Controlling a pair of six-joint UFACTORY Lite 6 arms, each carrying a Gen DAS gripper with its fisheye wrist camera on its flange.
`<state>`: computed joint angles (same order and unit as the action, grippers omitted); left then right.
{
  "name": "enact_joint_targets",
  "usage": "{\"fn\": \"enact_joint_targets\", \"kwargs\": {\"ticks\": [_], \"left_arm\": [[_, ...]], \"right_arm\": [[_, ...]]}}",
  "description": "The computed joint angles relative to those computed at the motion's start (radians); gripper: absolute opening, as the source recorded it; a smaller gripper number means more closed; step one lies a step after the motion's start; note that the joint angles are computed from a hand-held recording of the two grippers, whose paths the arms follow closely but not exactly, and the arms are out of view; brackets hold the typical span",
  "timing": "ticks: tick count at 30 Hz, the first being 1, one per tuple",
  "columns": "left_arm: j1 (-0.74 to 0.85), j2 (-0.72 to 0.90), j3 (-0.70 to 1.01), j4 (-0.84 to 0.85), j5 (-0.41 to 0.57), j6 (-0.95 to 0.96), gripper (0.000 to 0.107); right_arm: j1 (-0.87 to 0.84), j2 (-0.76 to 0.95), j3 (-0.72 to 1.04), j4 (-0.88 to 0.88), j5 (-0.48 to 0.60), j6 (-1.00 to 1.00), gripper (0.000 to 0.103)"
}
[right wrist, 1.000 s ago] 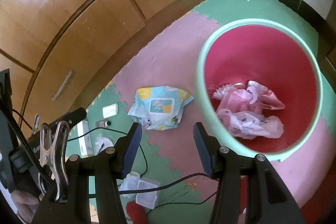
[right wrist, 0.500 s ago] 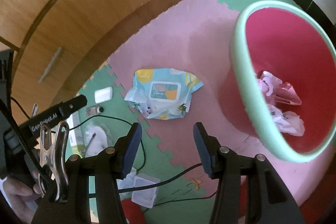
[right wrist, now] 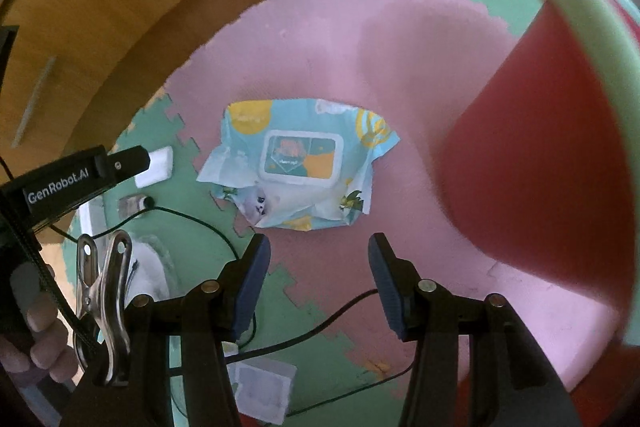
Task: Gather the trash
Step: 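Lower both tools onto the blue wet-wipes pack and close them on it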
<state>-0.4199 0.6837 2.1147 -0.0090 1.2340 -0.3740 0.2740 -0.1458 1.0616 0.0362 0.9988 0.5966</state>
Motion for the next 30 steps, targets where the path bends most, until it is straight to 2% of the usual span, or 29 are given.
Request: {"fn": "enact_joint_targets", "kwargs": {"ticks": [15,21,30], "left_arm": [[-0.01,0.232,0.025,0.012,-0.13,0.035,0.046],[-0.016,0.261,0.003,0.026,-0.175,0.037,0.049],[-0.003,0.255,-0.145,-0.054,-0.261,0.068,0.049]], "right_arm": [[-0.065,0.236,-0.073,-0.017,-0.256,0.011,0.052],[-0.1,0.311,-0.107,0.013,-0.345,-0.029,0.052],[-0.159,0.392,-0.144,0.098,-0.443,-0.117,0.052]]}}
